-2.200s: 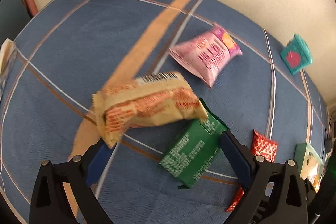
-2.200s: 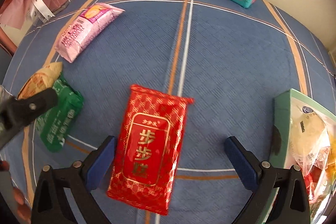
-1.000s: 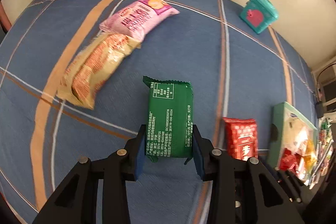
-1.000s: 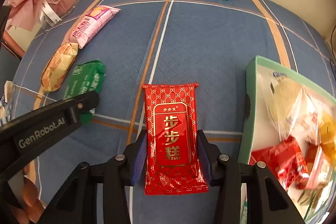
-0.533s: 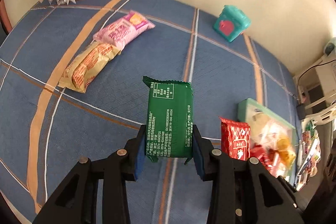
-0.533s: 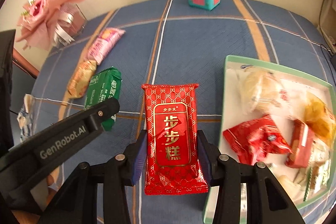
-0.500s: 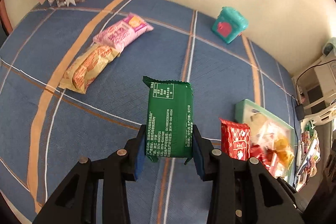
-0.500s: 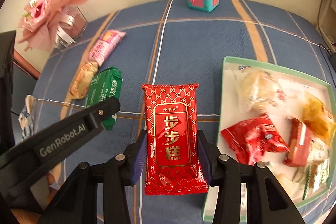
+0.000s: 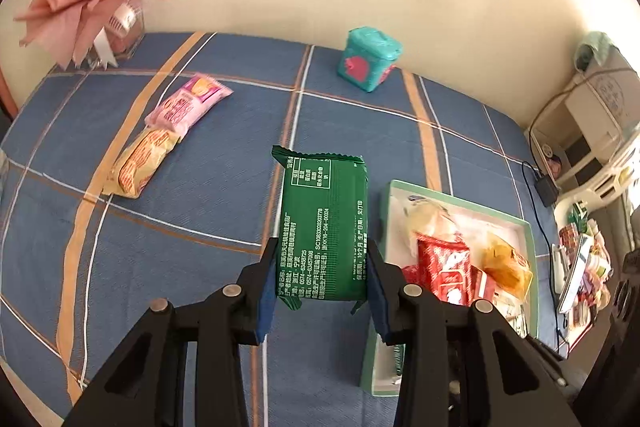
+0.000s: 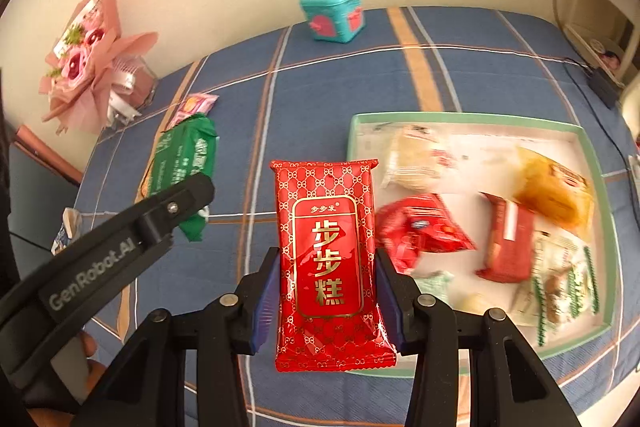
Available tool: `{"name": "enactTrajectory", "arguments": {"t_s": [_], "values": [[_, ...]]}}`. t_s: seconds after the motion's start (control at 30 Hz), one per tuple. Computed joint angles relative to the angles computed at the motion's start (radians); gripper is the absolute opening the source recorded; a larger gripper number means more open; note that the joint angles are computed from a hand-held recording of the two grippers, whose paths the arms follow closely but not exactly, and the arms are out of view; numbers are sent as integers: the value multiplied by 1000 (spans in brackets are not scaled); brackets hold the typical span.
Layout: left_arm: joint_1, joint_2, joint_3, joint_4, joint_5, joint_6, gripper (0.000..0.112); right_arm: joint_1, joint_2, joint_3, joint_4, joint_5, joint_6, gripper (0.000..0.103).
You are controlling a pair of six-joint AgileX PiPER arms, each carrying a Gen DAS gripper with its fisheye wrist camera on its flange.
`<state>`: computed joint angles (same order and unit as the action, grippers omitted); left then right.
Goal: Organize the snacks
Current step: 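Lift and carry the red and green packs over the tray with both tools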
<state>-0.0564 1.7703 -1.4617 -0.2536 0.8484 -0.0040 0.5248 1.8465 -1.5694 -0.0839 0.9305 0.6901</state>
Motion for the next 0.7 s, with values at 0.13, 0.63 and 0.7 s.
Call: {"name": "enactTrajectory", "arguments": {"t_s": [0.13, 0.63, 0.7], "values": [[-51, -22, 11, 46, -15, -44, 41, -37, -53, 52, -1, -21, 6, 48], [-244, -5, -46, 159, -13, -151, 41, -248, -175, 207, 37, -35, -13, 48], [-269, 6, -56, 163, -12, -155, 41, -284, -192, 230, 46, -42, -17, 48]]}}
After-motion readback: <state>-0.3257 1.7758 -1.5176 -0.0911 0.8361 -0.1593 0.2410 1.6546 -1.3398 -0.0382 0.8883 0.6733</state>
